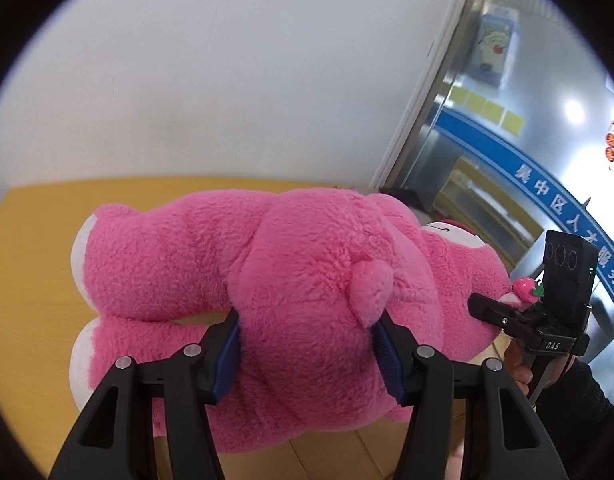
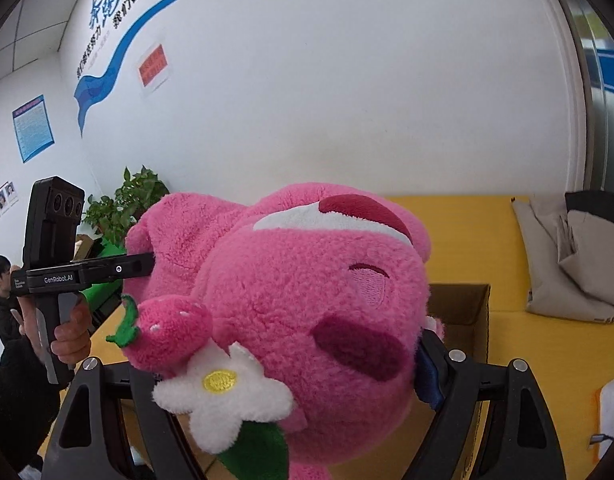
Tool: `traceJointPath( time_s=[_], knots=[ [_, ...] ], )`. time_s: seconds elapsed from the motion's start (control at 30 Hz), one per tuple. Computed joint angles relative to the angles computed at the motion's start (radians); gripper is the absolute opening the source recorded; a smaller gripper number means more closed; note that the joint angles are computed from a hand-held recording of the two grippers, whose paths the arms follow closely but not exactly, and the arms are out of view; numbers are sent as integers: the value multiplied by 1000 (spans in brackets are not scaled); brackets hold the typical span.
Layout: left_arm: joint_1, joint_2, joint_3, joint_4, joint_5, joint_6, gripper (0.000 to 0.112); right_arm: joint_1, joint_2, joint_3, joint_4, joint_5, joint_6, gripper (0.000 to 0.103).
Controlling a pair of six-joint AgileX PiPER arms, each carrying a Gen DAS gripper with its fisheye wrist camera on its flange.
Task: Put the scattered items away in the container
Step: 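Lift the pink bear with both grippers and carry it over the box, then lower the pink bear into the box and open both grippers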
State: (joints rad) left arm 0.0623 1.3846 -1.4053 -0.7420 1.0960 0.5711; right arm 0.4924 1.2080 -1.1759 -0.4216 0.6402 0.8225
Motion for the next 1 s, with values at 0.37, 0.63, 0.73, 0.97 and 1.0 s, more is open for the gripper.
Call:
traceJointPath(
  time_s=[0.37,0.63,0.73,0.97,1.0],
  knots=[
    [-128,222,71,71,-132,-45,48,-189,153,50,220,-20,-224,84],
    [-146,261,35,136,-109,-120,48,-235,215,43,290,6,-258,85],
    [-123,257,51,132,-112,-129,61,-277,226,39,334,26,-251,98],
    [-48,97,61,92,-46,-105,64,-216,71,39,202,150,-140,102],
    [-24,49,71,101,-27,-101,64,-195,36,38,200,168,-146,103]
  ],
)
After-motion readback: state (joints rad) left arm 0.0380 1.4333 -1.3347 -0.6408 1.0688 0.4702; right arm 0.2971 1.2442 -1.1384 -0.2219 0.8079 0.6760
